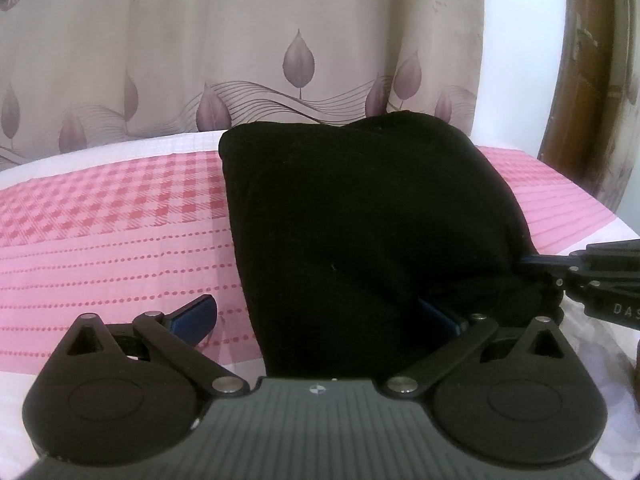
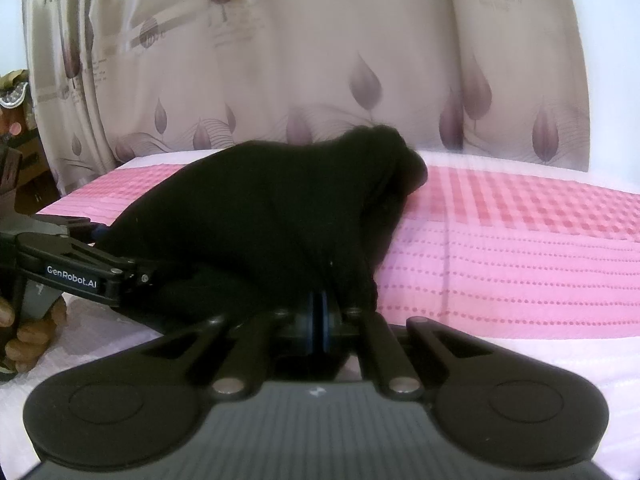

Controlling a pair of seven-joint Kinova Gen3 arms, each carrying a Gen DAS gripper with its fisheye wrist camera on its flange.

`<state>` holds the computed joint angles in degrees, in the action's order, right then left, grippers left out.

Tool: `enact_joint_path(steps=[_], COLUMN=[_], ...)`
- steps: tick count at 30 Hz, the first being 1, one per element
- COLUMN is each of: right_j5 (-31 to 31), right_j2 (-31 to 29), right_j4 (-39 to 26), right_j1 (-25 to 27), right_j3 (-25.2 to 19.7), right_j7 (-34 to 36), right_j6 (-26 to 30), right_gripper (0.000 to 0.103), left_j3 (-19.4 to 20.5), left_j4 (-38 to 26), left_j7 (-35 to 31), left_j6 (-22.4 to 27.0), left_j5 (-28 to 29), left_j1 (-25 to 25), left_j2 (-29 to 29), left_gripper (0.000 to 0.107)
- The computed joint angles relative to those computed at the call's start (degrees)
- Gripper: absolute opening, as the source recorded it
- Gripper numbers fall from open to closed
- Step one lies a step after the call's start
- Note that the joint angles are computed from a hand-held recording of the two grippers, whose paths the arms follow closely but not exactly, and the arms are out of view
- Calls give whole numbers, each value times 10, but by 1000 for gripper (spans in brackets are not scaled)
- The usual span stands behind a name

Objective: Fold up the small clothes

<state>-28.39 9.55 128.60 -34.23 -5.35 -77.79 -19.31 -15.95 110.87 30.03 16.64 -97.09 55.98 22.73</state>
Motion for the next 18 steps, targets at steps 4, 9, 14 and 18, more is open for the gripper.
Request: enact_joint_path(steps=[4, 9, 14, 18], right_j5=[-3, -9, 16, 21], right_j2=[0, 0, 0, 1], right_j4=[1, 0, 1, 1], right_j1=[-1, -4, 11, 10], right_j3=[0, 1, -9, -6], right_j7=[1, 8, -17, -19], right_j6=[-1, -1, 0, -1], right_gripper=[4, 4, 4, 4], left_j3=[27, 64, 106, 136], left_j4=[-1, -7, -25, -28], left_j7=[-12, -65, -136, -140], left_j6=[21, 73, 167, 181], left_j5=[5, 35, 76, 76], left_j1=[-16, -22, -12, -29], left_j2=[0, 1, 7, -7], left_gripper=[103, 103, 103, 103])
